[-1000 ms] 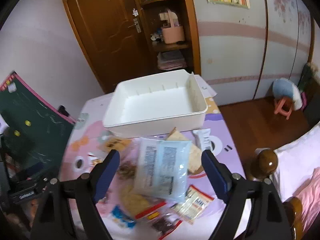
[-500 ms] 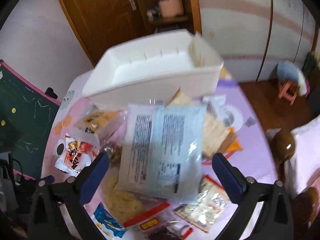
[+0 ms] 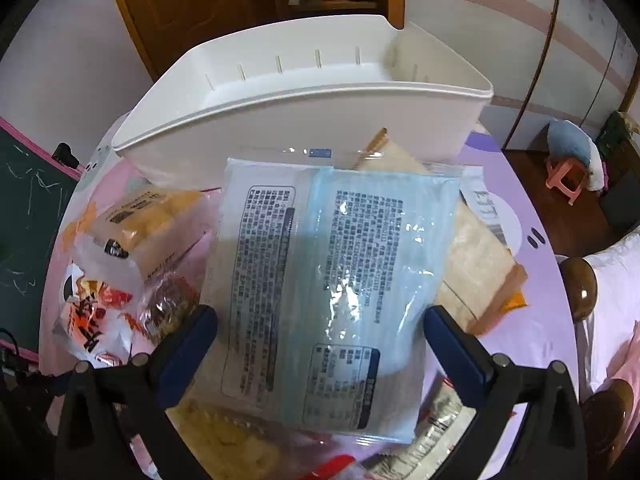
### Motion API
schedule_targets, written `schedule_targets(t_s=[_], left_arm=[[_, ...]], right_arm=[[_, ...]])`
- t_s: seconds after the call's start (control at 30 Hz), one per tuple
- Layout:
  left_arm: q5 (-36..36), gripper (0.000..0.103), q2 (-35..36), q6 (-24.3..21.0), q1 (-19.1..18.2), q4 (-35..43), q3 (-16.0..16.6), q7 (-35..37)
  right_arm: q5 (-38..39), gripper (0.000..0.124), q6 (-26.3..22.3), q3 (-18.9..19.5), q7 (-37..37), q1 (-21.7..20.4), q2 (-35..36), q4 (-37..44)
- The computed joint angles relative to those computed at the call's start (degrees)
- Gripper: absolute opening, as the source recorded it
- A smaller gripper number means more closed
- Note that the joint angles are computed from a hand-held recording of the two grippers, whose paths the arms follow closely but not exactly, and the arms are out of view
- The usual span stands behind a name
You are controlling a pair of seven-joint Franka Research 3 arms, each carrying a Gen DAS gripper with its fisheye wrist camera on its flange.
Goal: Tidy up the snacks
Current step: 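Grasp the clear nut bag with left tool while right tool grasps the blue-white bag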
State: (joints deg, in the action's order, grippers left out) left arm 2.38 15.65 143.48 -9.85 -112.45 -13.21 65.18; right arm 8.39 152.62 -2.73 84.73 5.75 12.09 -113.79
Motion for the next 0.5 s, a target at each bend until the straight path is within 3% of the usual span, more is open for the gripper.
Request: schedule_targets(t_s=[0.13,0.4,0.5], left_arm=[[1.08,0.099,0.13,0.43,-0.09,0.04,0.26,0.07],[3.94,0.099,3.14,-0.77,-1.27,3.73,0.68,-1.72],[5.94,0.099,3.54,-1.99,-2.13,4.59,0.96,-2.98]], right_arm=[[0.68,0.103,-2.03,0.28,-0.7,-0.04,1.35,1.72],[-2.67,0.103,-1.67,-0.25,-0.21,1.01,1.36,1.18],[-1.55,0.103,-3.92,0.27,-1.97,0.45,1.9,2.35]])
